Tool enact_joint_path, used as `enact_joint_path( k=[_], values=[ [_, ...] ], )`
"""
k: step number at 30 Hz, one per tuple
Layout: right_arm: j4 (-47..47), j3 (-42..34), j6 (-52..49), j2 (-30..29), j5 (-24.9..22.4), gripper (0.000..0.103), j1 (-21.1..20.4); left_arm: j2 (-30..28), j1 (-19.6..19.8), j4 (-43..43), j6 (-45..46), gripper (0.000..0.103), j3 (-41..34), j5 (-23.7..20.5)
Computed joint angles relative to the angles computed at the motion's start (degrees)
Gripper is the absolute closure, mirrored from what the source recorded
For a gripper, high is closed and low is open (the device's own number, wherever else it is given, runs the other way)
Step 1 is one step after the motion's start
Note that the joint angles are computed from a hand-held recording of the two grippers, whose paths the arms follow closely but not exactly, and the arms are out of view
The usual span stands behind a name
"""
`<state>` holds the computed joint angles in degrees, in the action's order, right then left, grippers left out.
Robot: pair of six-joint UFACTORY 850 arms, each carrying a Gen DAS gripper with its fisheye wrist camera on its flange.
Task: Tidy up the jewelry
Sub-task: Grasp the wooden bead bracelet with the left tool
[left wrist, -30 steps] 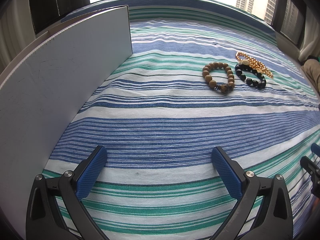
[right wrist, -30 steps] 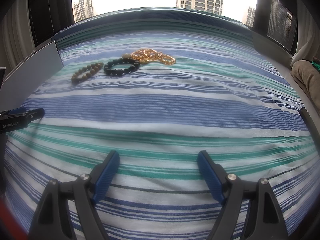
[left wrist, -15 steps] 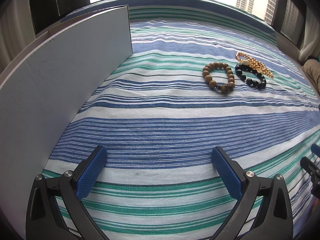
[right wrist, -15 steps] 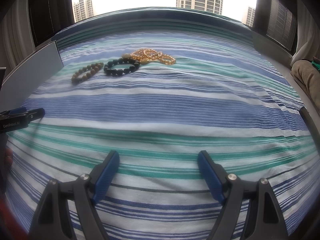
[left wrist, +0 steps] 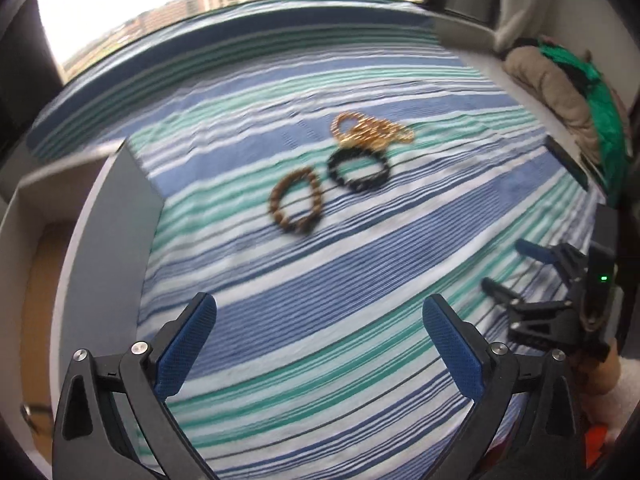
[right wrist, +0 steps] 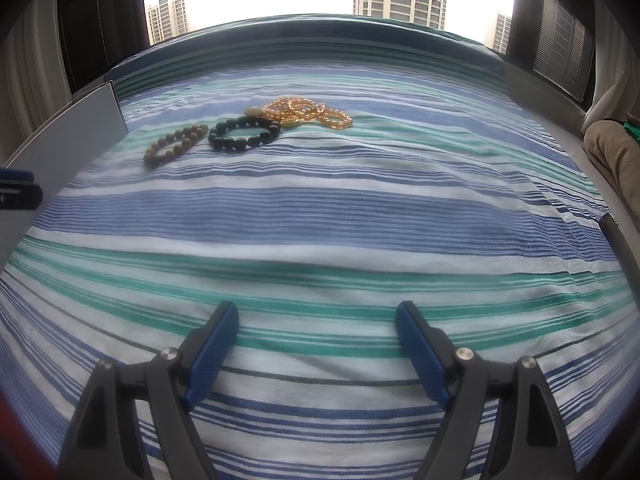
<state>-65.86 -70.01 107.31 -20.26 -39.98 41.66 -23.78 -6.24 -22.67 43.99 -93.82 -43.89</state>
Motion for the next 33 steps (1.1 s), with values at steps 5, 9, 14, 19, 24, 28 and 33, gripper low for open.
enact_joint_path(
  k=[5, 9, 14, 19, 24, 28, 33],
  values=[
    [-0.01, -0.01, 0.09, -0.01, -0.07, 0.020, 0.06, -5.39, -5.22, 3.42, 9.13, 0.000, -5.18, 3.83],
    [-0.06, -0.01, 0.16, -0.02, -0.09, 0.020, 0.10, -14.32, -5.80, 8.78, 4.04, 0.008, -13.89, 0.50],
    [-0.10, 0.06, 0.24, 0.01, -0.11, 0.020, 0.14, -19.34, -4.15, 7.85, 4.44, 0.040, -18.47, -4.01],
    [-0.11, 0.12, 0.31, 0.04, -0.10, 0.020, 0.17, -21.27, -2.27, 4.60, 2.36, 0.091, -22.01, -10.27],
    [-0.11, 0.11, 0.32, 0.03, -0.14, 0.020, 0.18, -17.12, -1.02, 2.11, 2.80, 0.091, -15.59, -10.72],
    [-0.14, 0.09, 0.35, 0.03, -0.12, 0.020, 0.18, -10.41, -0.92, 3.18, 5.05, 0.089, -4.71, -4.62],
    [0.22, -0.07, -0.15, -0.07, 0.27, 0.018, 0.08, -7.17, -1.70, 4.50, 7.40, 0.076, 0.31, 2.00]
  ],
)
